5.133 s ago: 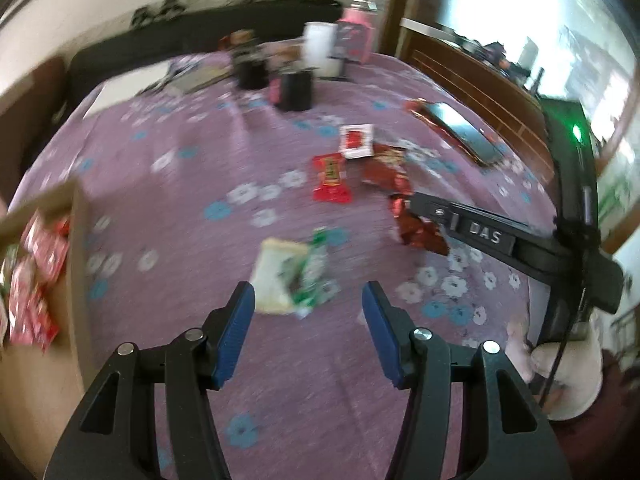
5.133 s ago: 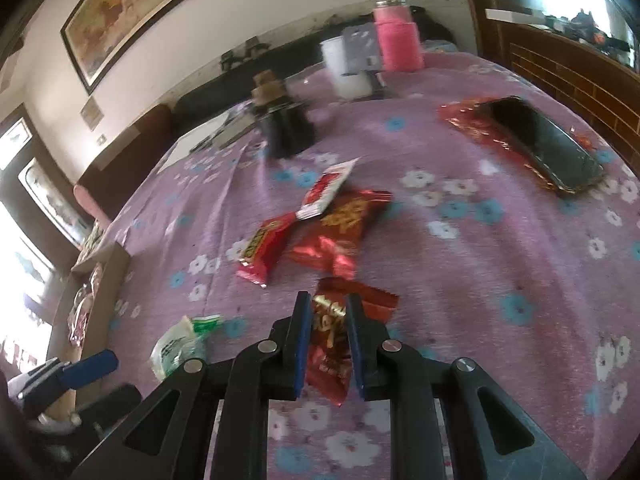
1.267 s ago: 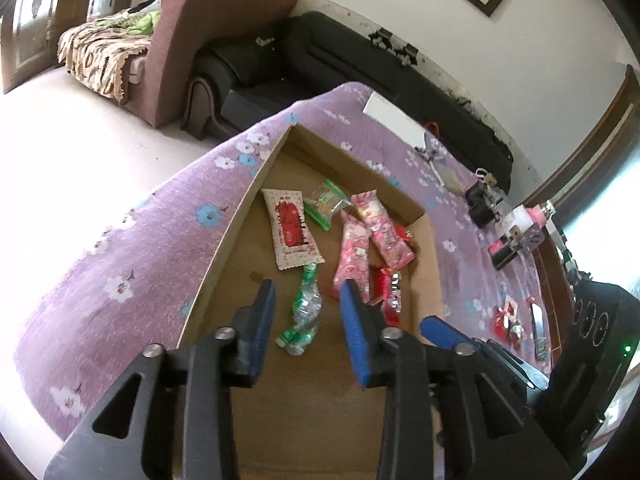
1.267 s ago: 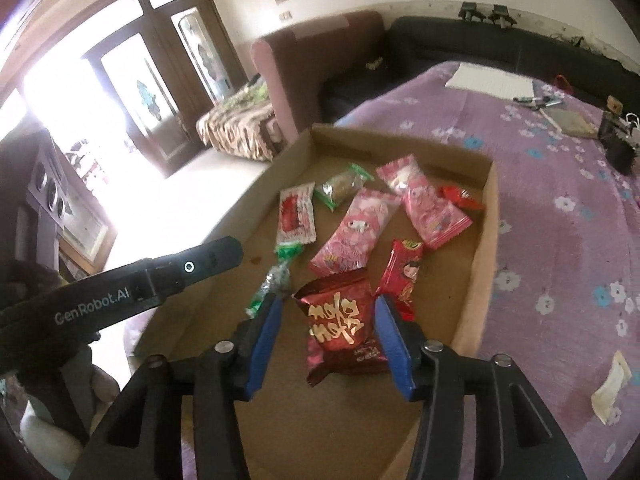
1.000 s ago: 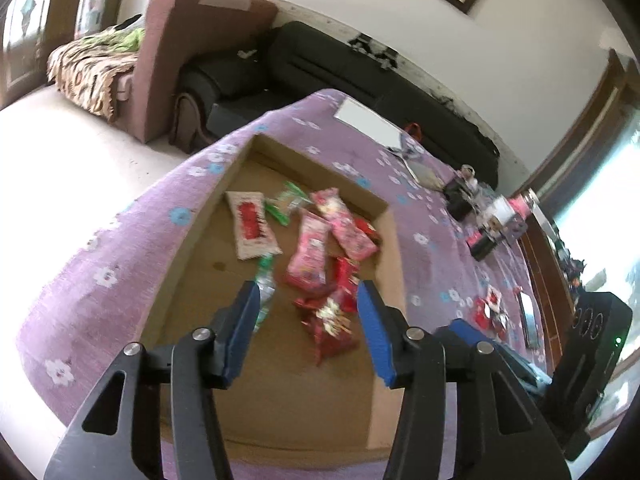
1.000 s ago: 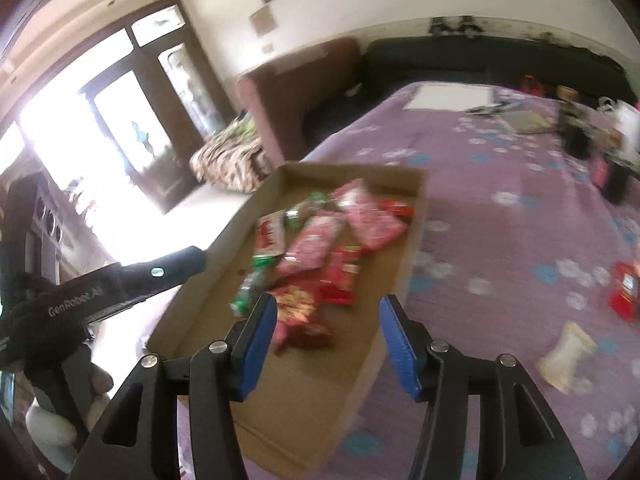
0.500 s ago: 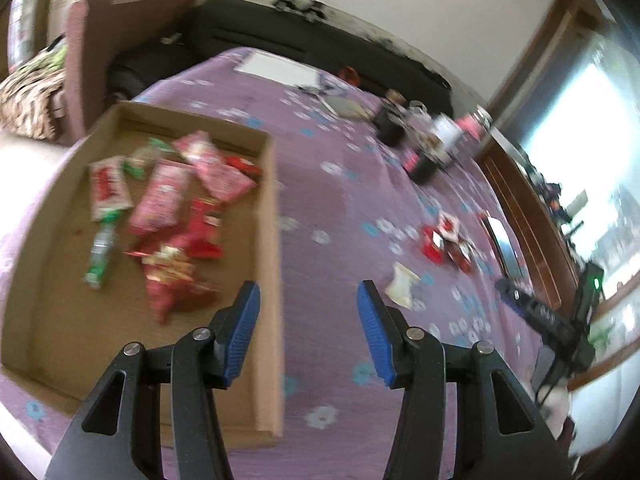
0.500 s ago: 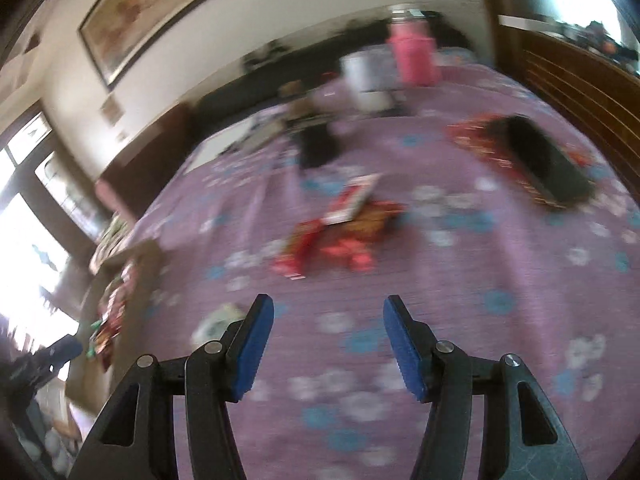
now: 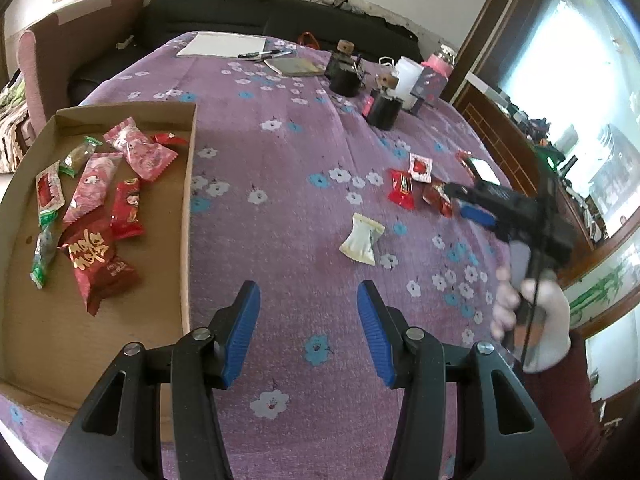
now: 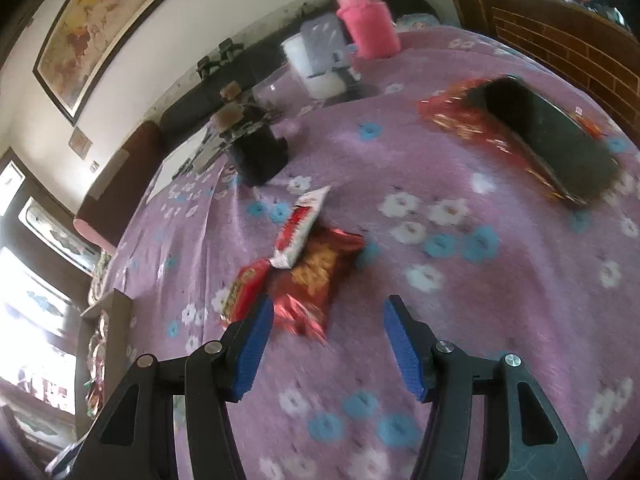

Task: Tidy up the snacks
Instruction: 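Grasp a red gold-lettered packet with the right tool while the left tool grasps a white packet, then carry both packets into the cardboard box and open both tools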

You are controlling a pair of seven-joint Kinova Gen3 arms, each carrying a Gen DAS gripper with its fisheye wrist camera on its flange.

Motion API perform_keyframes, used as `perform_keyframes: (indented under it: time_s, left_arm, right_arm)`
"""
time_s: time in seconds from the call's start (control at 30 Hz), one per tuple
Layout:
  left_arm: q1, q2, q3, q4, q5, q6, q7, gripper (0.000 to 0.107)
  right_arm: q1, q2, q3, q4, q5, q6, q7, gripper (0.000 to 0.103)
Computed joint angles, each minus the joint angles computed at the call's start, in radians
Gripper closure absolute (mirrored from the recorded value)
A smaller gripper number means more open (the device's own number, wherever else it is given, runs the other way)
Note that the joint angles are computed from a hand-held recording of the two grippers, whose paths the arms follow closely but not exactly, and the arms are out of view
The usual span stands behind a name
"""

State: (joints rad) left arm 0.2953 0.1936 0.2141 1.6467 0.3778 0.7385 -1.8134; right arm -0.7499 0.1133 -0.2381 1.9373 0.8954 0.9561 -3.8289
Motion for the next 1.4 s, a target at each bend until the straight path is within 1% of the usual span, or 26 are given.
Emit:
perform_keyframes:
  time_s: [0.13, 0.2, 0.3, 0.33, 0.37, 0.4, 0.43, 0.47, 0.5, 0.63, 0.73, 0.9, 0.93, 1.0, 1.03, 1.07, 1.1, 1.13, 1.17, 1.23, 1.27, 1.4]
  left_arm:
    - [0.036, 0.011, -0.004, -0.016, -0.065, 0.001, 0.044, 0.059]
    - [0.056, 0.026, -0.003, -0.032, -0.099, 0.004, 0.067, 0.059]
    - [0.086, 0.059, 0.001, -0.064, -0.142, 0.016, 0.097, 0.059]
    - [0.099, 0.072, 0.003, -0.077, -0.158, 0.021, 0.108, 0.059]
    - [0.116, 0.089, 0.003, -0.094, -0.177, 0.029, 0.125, 0.059]
    - [0.126, 0.101, 0.004, -0.107, -0.188, 0.034, 0.133, 0.059]
    - [0.140, 0.116, 0.006, -0.123, -0.202, 0.039, 0.142, 0.059]
    - [0.154, 0.128, 0.005, -0.135, -0.216, 0.041, 0.153, 0.059]
    - [0.168, 0.139, 0.003, -0.146, -0.232, 0.041, 0.165, 0.059]
    - [0.225, 0.187, -0.008, -0.193, -0.304, 0.026, 0.203, 0.059]
    - [0.260, 0.217, -0.019, -0.214, -0.356, -0.003, 0.214, 0.059]
    - [0.303, 0.258, -0.041, -0.244, -0.417, -0.010, 0.247, 0.058]
    - [0.308, 0.254, -0.041, -0.234, -0.427, -0.027, 0.247, 0.059]
    - [0.318, 0.252, -0.041, -0.227, -0.443, -0.034, 0.250, 0.059]
    - [0.316, 0.250, -0.037, -0.223, -0.443, -0.037, 0.246, 0.061]
    - [0.309, 0.247, -0.028, -0.216, -0.437, -0.042, 0.235, 0.068]
    - [0.309, 0.243, -0.024, -0.213, -0.438, -0.044, 0.231, 0.084]
    - [0.303, 0.242, -0.019, -0.213, -0.426, -0.040, 0.218, 0.084]
    - [0.278, 0.239, 0.001, -0.211, -0.397, -0.035, 0.201, 0.084]
    - [0.256, 0.229, 0.013, -0.200, -0.362, -0.038, 0.180, 0.084]
    - [0.253, 0.223, 0.014, -0.194, -0.352, -0.042, 0.176, 0.084]
    - [0.183, 0.182, 0.052, -0.161, -0.245, -0.048, 0.108, 0.084]
  right_arm:
    - [0.007, 0.085, 0.026, -0.098, -0.035, 0.050, 0.119, 0.043]
    - [0.006, 0.110, 0.040, -0.123, -0.045, 0.057, 0.156, 0.043]
    - [-0.026, 0.148, 0.065, -0.160, -0.043, 0.109, 0.220, 0.043]
    - [-0.033, 0.153, 0.070, -0.165, -0.044, 0.115, 0.235, 0.045]
    - [-0.030, 0.154, 0.064, -0.167, -0.048, 0.123, 0.243, 0.047]
    - [-0.045, 0.162, 0.078, -0.181, -0.062, 0.148, 0.263, 0.061]
    - [-0.059, 0.163, 0.090, -0.182, -0.070, 0.159, 0.269, 0.065]
    - [-0.056, 0.153, 0.083, -0.170, -0.070, 0.155, 0.259, 0.066]
    - [-0.059, 0.140, 0.083, -0.153, -0.070, 0.144, 0.242, 0.070]
    - [-0.056, 0.075, 0.067, -0.080, -0.078, 0.108, 0.158, 0.072]
    - [-0.048, 0.042, 0.045, -0.042, -0.069, 0.088, 0.107, 0.074]
    - [-0.034, 0.024, 0.018, -0.027, -0.051, 0.090, 0.083, 0.076]
    - [-0.032, 0.023, 0.015, -0.028, -0.052, 0.094, 0.089, 0.076]
    - [-0.028, 0.024, 0.011, -0.030, -0.054, 0.093, 0.091, 0.076]
    - [-0.023, 0.021, 0.011, -0.028, -0.057, 0.085, 0.094, 0.074]
    - [-0.013, 0.018, 0.012, -0.025, -0.064, 0.067, 0.108, 0.072]
    - [-0.006, 0.020, 0.014, -0.025, -0.073, 0.060, 0.116, 0.071]
    - [-0.003, 0.021, 0.015, -0.023, -0.076, 0.056, 0.111, 0.069]
    - [-0.004, 0.021, 0.015, -0.021, -0.069, 0.055, 0.106, 0.067]
    - [-0.011, 0.038, 0.012, -0.039, -0.064, 0.079, 0.125, 0.052]
    - [-0.016, 0.058, 0.012, -0.062, -0.068, 0.106, 0.153, 0.051]
    - [-0.050, 0.125, 0.028, -0.141, -0.087, 0.204, 0.250, 0.050]
